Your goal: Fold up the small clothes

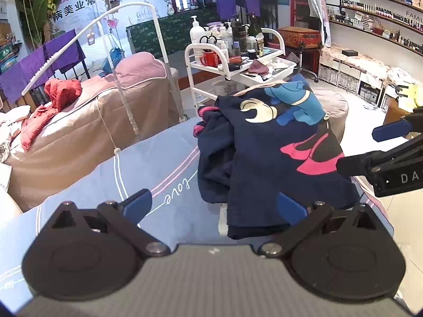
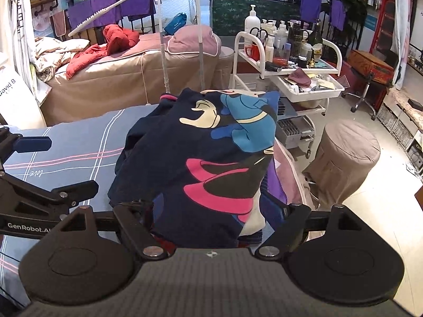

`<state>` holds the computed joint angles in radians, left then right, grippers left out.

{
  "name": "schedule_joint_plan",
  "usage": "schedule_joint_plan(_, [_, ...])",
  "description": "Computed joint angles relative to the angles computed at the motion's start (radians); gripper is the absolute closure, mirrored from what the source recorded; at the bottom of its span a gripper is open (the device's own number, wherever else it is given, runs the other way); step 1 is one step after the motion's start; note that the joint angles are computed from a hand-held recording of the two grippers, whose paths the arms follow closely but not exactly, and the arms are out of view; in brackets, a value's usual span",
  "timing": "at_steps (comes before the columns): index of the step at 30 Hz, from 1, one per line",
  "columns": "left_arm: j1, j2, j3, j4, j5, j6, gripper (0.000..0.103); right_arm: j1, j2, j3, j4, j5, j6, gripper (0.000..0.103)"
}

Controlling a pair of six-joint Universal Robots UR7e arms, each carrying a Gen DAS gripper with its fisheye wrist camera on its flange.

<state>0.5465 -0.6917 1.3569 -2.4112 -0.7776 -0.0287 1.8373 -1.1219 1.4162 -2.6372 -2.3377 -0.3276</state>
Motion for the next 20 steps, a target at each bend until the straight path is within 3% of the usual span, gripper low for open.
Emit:
schedule_joint_plan(8, [-0.001,-0.006,0.010,0.003,-0.003,-0.023,0.000,-0.001,-0.002,0.008,0.000,-0.002,-0.001,0.000])
schedule_joint_plan(14, [-0.004,-0.007,0.047,-0.097,0.007,0.022,0.000,0.001,0.003,0.006,-0.002,-0.012,-0.001,0.000])
schedule_joint_plan(20, [-0.001,-0.006,0.021,-0.040,-0.012,-0.004,0.000,0.002,0.004,0.002,0.007,-0.018,0.011,0.000])
